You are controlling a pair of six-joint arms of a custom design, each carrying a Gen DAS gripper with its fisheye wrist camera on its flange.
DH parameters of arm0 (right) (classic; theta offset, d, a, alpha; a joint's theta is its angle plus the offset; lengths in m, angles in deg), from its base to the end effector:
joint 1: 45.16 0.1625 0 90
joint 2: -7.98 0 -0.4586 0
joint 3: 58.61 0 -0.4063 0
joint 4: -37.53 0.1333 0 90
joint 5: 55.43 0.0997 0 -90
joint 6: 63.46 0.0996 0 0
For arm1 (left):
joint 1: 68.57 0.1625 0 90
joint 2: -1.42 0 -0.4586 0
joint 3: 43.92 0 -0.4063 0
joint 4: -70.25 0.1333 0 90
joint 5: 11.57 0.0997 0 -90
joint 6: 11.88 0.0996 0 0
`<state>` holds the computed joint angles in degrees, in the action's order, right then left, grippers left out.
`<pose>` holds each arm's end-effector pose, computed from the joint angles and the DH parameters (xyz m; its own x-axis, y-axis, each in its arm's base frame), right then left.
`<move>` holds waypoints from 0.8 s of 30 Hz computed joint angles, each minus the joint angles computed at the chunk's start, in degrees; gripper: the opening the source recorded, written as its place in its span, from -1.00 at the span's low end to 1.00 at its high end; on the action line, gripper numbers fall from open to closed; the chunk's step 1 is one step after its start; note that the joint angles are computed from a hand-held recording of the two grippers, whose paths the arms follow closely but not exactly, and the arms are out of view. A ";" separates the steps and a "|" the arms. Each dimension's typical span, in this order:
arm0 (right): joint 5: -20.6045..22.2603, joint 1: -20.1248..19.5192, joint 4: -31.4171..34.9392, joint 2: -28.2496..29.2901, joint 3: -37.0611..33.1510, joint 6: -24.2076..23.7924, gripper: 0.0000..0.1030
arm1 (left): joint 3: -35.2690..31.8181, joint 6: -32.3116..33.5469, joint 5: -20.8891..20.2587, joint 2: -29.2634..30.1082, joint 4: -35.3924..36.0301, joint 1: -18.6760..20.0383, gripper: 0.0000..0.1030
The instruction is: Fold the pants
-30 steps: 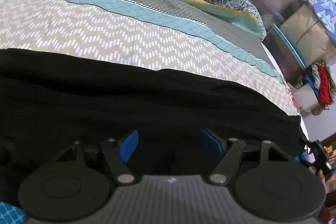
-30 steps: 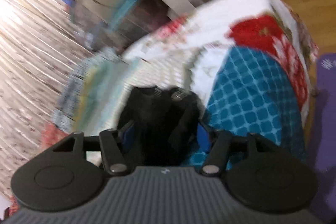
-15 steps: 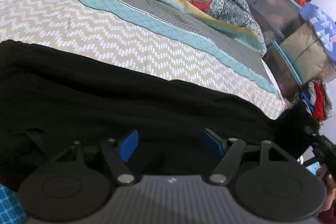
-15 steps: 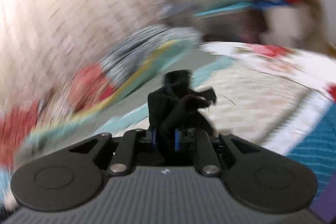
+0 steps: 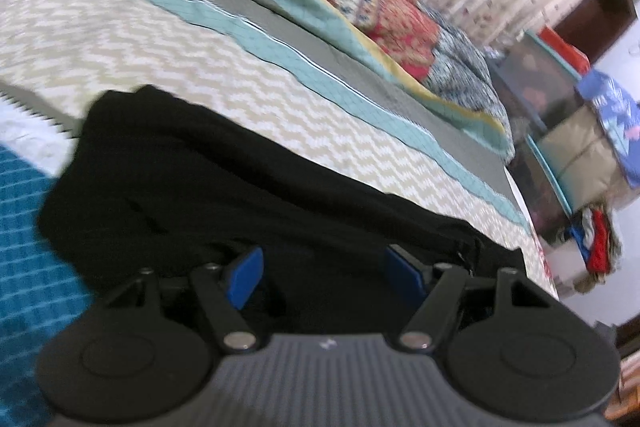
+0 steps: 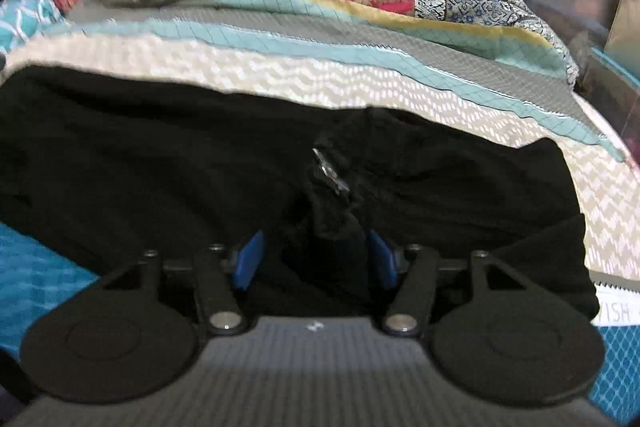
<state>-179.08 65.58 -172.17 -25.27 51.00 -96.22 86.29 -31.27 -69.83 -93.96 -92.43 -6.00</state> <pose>0.2886 -0.5416 0.0272 -0.6286 -0.3169 0.7103 -0.7107 0.6049 -0.3591 -0.0292 -0.4594 0.3813 -0.9730 -0.1334 -0.1881 0.0431 0.6960 -0.7167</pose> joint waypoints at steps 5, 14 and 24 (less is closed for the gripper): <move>10.14 -1.18 -1.19 -5.30 3.69 9.77 0.07 | 1.43 -1.35 0.31 -4.06 -1.55 2.36 0.33; 0.83 -1.86 7.74 -0.17 -2.54 18.95 -0.27 | 2.06 -1.72 0.01 -7.47 -6.38 7.14 0.36; 12.84 4.77 17.35 4.47 -11.47 20.09 -0.62 | -1.19 -4.58 -9.54 -3.66 -9.07 17.01 0.88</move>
<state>-166.24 70.35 -154.82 -20.80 39.52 -76.13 85.11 -35.85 -79.38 -97.62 -101.50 11.00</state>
